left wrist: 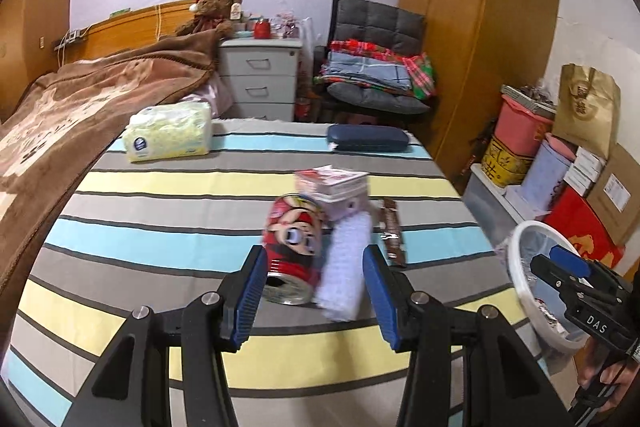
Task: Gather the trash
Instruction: 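Grasp the red Drink Milk can with the left gripper while the right grasps the white foam net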
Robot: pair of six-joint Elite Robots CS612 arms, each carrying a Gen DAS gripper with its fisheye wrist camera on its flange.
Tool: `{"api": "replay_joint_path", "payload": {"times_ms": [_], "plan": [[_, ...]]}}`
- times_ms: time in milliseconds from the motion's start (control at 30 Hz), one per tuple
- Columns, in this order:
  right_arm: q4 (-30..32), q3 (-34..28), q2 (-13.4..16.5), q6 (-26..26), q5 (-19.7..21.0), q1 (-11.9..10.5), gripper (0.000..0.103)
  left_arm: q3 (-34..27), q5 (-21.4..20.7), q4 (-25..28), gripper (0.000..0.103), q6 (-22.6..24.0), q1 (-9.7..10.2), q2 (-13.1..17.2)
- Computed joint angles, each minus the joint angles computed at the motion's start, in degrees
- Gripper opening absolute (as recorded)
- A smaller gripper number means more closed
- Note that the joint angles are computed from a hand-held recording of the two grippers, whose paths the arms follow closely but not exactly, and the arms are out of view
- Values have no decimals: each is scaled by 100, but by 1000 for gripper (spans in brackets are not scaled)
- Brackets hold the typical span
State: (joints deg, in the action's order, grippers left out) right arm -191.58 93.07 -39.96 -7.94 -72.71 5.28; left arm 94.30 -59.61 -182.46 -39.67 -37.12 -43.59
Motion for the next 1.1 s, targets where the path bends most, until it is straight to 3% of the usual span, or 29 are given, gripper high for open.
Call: {"api": "replay_joint_path", "payload": {"times_ms": [300, 467, 533, 900, 1100], "plan": [[468, -309, 107, -125, 58, 156, 60, -164, -936, -13, 52, -38, 358, 156], [698, -472, 158, -135, 53, 232, 60, -402, -1052, 112, 54, 183, 448, 315], [745, -532, 181, -163, 27, 266, 60, -540, -1158, 407, 54, 126, 515, 371], [1023, -742, 265, -209, 88, 394, 60, -661, -1836, 181, 52, 57, 737, 554], [1136, -827, 288, -248, 140, 454, 60, -489, -1629, 39, 52, -68, 736, 496]]}}
